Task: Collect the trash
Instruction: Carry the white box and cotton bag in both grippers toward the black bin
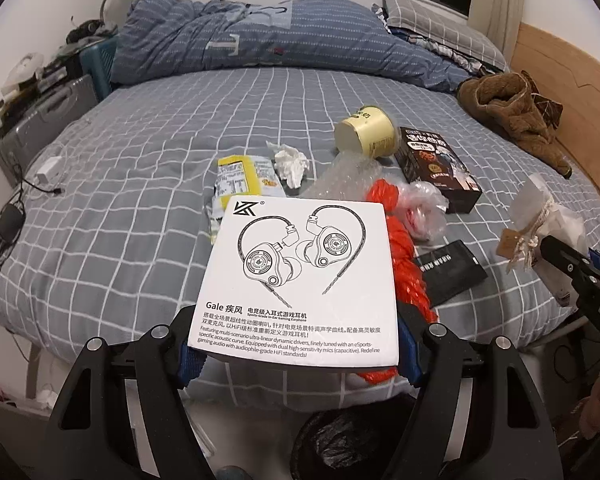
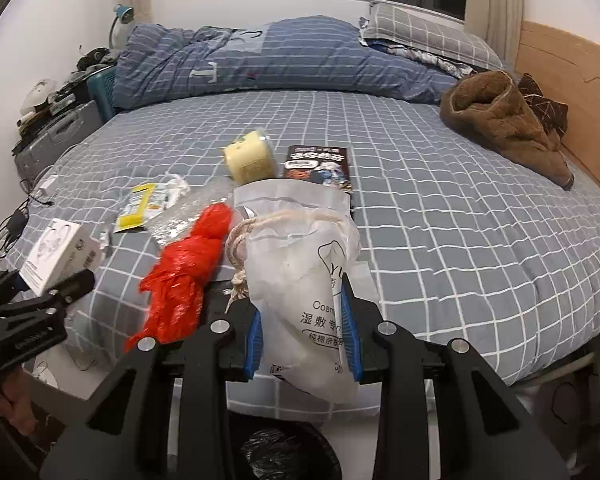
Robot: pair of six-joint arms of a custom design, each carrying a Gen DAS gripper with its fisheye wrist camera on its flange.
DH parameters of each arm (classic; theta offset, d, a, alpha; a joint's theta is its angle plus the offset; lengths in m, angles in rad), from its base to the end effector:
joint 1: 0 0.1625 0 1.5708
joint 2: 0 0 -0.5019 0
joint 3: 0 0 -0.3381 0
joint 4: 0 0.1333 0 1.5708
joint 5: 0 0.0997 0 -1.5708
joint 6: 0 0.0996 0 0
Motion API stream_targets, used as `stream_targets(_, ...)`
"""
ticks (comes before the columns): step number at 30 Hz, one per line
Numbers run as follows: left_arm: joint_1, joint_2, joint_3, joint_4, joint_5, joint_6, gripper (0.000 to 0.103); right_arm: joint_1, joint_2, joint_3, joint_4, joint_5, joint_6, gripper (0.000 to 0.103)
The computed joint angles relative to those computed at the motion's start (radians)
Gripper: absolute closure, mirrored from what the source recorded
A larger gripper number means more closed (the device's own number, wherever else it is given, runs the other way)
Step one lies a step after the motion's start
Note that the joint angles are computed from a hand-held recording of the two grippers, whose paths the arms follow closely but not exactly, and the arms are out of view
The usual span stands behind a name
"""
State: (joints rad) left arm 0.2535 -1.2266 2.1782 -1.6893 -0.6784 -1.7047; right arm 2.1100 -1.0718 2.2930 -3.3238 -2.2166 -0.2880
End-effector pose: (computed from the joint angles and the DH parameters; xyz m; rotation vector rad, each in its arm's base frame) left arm -0.3212 -0.3010 0.2438 0.0319 2.1450 -0.9467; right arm 0.3106 -0.3762 0.2676 0.7842 -2.3452 0.7686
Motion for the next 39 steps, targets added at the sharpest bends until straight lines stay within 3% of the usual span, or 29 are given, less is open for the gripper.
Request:
stream_targets(19, -0.100, 0.036, 0.022, -0.003, -0.088, -0.078, 0.032, 0.065, -0.045, 0.105, 0.049, 0.020, 0.078, 0.072)
stream_targets(39, -0.215, 0.064, 0.092, -0.060, -0.301, -0.157, 0.032, 0.103, -0.113, 0.242, 0.163, -0.017, 0.203, 0.072)
